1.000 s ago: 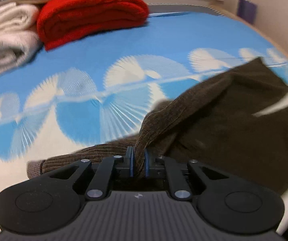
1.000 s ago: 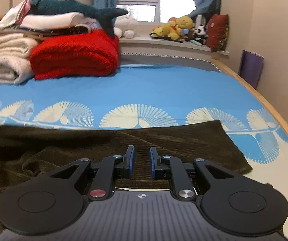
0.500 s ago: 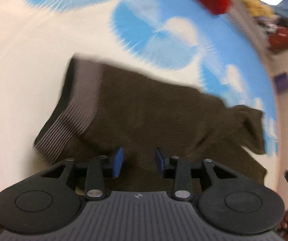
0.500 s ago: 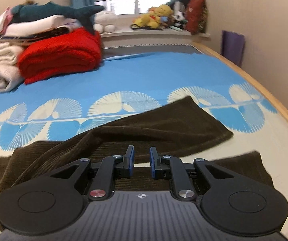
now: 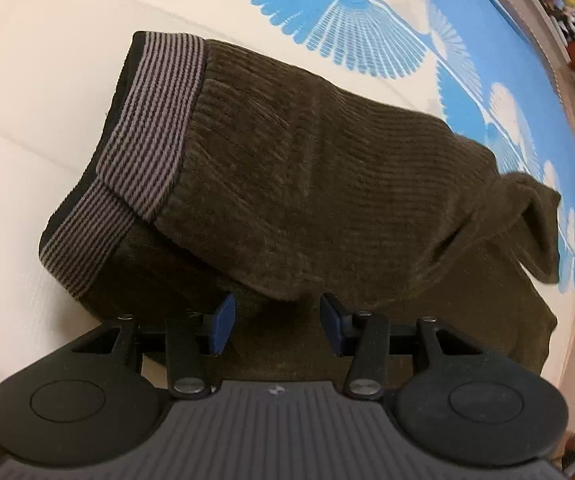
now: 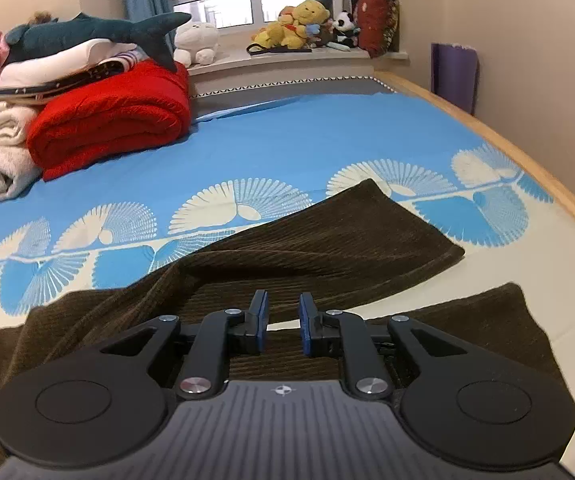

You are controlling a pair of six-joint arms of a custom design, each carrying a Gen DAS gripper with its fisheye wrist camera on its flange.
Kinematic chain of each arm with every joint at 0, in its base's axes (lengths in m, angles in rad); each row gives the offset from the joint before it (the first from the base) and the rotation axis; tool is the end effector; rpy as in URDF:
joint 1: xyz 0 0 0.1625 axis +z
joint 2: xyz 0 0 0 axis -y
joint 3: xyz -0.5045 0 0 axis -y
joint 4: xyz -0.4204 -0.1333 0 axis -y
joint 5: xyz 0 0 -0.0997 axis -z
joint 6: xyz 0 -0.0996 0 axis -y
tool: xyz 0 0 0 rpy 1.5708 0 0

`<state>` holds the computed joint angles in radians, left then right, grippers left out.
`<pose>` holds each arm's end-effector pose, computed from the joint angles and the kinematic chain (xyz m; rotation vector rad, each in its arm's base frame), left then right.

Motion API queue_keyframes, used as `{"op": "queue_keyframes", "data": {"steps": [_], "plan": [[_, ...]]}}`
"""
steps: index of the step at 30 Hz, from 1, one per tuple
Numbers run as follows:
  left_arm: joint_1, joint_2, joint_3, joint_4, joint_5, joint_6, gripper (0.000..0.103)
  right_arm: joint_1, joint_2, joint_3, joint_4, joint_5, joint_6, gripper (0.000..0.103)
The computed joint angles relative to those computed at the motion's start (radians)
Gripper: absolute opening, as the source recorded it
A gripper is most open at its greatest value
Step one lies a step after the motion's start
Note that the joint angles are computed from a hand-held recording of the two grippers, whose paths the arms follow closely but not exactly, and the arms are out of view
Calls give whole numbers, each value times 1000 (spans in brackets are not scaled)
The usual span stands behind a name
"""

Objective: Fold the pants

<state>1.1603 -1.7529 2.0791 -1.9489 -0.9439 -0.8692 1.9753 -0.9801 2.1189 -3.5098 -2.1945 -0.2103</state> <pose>0.0119 -0.4530 0.4486 -0.6154 2.5394 -0.5601 0.2991 -0.5077 0.2150 0.4130 -2.3790 1.0818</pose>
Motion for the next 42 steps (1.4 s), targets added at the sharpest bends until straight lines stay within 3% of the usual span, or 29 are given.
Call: {"op": "queue_keyframes", "data": {"steps": [3, 8, 9, 10, 12, 15, 18, 20, 22, 23, 27, 31, 36, 38, 41, 42], "plan": [[-1, 5, -6, -3, 63, -60, 52, -9, -1, -8, 17, 34, 58, 18], [2, 6, -17, 18, 94, -129, 50, -33, 12, -42, 39, 120, 127, 18], [0, 7, -18, 23, 107, -129, 42, -41, 20, -55, 41, 147, 141, 18], [-5, 12, -21, 39, 127, -130, 27, -49, 26, -64, 40, 174, 153, 18], [-13, 18, -29, 79, 167, -143, 16, -66, 51, -104, 64, 216, 161, 18], [-34, 22, -28, 93, 224, -120, 9, -85, 109, -173, 87, 226, 138, 18], [-60, 28, -28, 106, 280, -105, 7, -110, 166, -252, 150, 229, 170, 18], [-77, 38, -28, 129, 319, -82, 7, -121, 201, -301, 180, 223, 182, 22], [-87, 53, -31, 166, 341, -61, 7, -129, 245, -359, 198, 208, 189, 39], [-93, 61, -33, 193, 354, -53, 7, -133, 268, -391, 208, 205, 194, 42], [-103, 82, -35, 251, 382, -28, 7, -150, 349, -502, 263, 206, 220, 48], [-77, 103, -43, 220, 371, 10, 7, -155, 437, -624, 323, 162, 231, 54], [-61, 110, -53, 206, 355, 33, 7, -155, 523, -755, 410, 58, 302, 56], [-58, 107, -54, 202, 348, 41, 7, -143, 548, -785, 397, 1, 271, 56], [-53, 103, -55, 192, 335, 45, 7, -124, 580, -825, 409, -85, 206, 49], [-52, 104, -56, 192, 333, 44, 7, -118, 587, -831, 407, -120, 193, 36]]}}
